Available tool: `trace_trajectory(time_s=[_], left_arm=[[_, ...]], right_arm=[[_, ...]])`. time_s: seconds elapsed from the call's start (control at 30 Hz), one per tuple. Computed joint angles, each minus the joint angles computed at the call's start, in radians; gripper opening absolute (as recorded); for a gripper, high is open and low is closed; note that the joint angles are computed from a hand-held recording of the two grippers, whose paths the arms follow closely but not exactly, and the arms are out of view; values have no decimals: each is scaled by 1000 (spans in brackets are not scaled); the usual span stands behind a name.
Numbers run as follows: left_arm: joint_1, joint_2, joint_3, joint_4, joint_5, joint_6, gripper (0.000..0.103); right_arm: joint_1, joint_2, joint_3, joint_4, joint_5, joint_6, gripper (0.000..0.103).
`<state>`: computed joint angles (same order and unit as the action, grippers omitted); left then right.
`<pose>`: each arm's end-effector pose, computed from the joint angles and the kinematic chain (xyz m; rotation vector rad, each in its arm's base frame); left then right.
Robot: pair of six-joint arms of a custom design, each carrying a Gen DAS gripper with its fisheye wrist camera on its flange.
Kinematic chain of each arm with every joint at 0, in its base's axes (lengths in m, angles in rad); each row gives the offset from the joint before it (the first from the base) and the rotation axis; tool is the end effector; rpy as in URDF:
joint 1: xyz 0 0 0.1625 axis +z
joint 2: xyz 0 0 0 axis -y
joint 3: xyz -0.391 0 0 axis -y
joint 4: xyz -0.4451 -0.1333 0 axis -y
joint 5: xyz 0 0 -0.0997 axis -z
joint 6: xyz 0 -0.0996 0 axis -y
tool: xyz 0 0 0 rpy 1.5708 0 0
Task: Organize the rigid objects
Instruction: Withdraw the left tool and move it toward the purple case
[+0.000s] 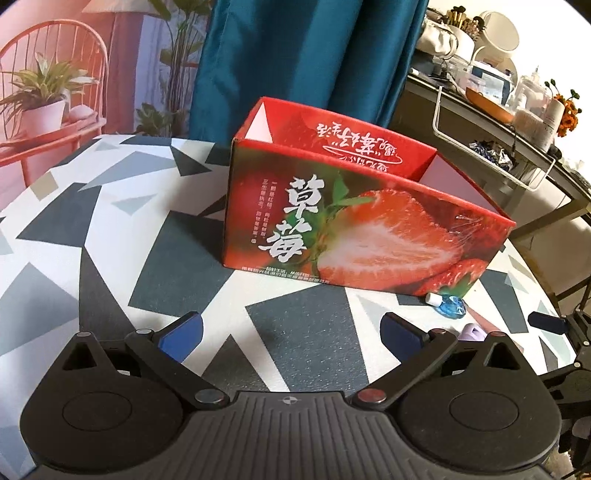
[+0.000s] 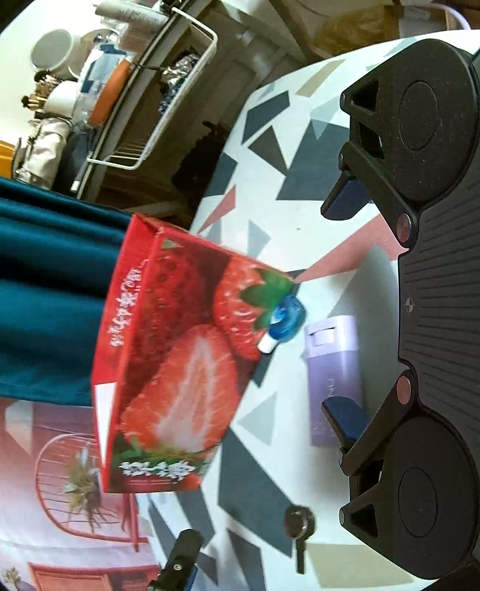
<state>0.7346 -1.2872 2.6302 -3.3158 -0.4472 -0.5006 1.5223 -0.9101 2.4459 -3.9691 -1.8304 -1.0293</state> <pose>-0.0868 -0.3791 0.1037 0.0891 2.2120 -1.2077 0.0885 -0.3982 0.0395 0.9928 -2.1623 0.7789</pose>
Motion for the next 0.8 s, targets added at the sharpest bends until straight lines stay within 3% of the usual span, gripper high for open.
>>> trace_trajectory(time_s=[0.23,0.4,0.53,0.6,0.8], left_arm=[[25,24,-11,-11,-32,8,102],[43,42,-28,-35,-49,40,97],[49,59,-35,-77,-69,82,93],[55,61,-37,-82,-75,82,93],[65,54,-35,-74,-89,71,92]], right_arm=[[-7,-17,-20,138,16,30,92],[18,-4,-52,233,10,38,67],[42,26,-65,211,-29,36,72],[44,18,-57,211,-41,43,80],[23,-13,-31,201,-61,79,79]])
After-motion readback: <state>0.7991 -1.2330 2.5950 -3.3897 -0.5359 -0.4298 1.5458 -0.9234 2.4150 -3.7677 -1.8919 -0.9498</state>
